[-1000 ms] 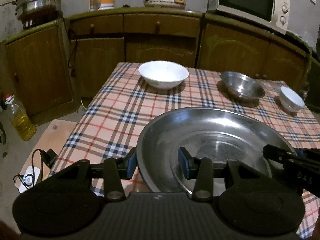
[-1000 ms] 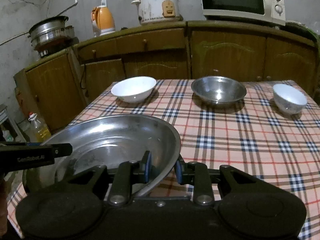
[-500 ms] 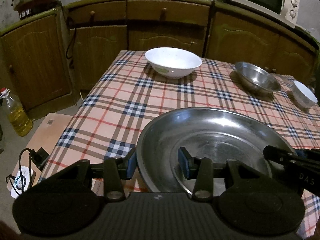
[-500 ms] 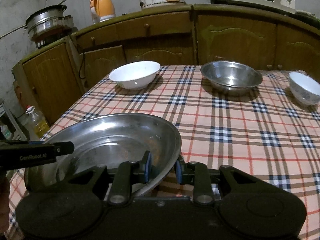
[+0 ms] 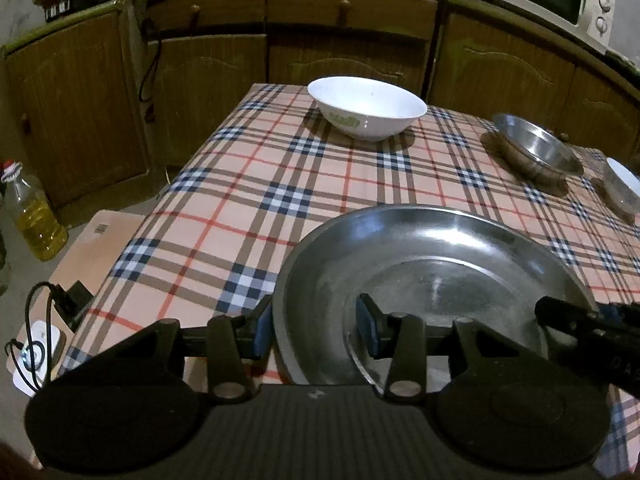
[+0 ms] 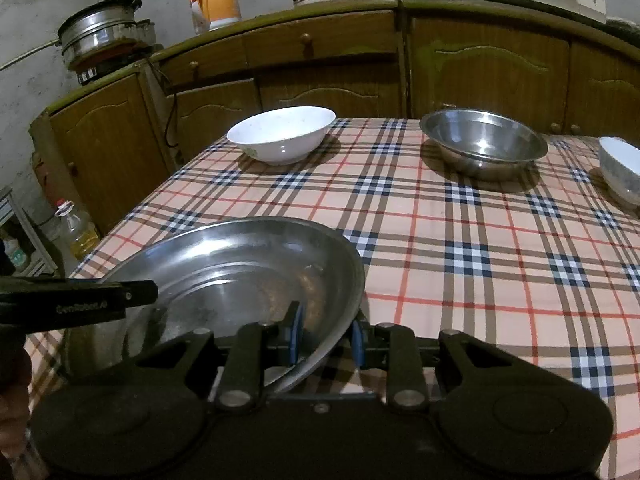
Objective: Organize plates and bowls
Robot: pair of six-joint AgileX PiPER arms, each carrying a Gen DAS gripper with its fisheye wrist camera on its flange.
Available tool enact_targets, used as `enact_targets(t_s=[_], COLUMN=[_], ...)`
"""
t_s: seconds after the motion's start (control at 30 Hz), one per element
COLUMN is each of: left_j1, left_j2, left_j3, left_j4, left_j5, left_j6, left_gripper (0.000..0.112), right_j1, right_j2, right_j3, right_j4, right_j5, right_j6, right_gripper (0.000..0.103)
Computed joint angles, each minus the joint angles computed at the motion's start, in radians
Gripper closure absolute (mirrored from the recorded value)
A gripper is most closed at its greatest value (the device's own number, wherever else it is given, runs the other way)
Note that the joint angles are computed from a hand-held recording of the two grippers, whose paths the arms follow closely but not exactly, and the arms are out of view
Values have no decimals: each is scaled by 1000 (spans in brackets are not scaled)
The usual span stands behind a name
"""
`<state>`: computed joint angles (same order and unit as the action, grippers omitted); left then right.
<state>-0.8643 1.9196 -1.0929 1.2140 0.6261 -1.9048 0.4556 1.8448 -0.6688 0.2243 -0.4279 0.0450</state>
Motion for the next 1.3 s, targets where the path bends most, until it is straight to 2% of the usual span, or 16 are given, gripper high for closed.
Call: enact_targets(t_s=[0.17, 0.47, 0.57, 0.67, 0.73, 0.97, 1.3], left_j1=[7, -6, -6, -19, -25, -75, -192], left_j2=[0, -8, -16, -29, -42, -96, -146], left_j3=[16, 32, 40, 45, 52, 50, -53], left_j4=[-6, -2, -12, -32, -38, -76, -129], left_j5=[-22, -7, -8, 19, 32, 113, 282], left_j6=[-25, -46, -47, -46, -47, -19, 61], left_gripper=[69, 70, 70, 69, 69, 68, 58], right_j1=[-6, -16, -5, 12, 1, 4, -40], right_j2=[1, -10, -20, -32, -52, -150, -377], right_j3=[11, 29, 34, 37, 64, 121, 223], right_j4=[-55, -142, -100, 47, 15, 61, 92], right_j5=[5, 28, 41, 62, 33, 12, 51], right_j6=[61, 163, 119, -18, 17, -41, -97], right_gripper=[70, 69, 69, 69, 69, 69, 68])
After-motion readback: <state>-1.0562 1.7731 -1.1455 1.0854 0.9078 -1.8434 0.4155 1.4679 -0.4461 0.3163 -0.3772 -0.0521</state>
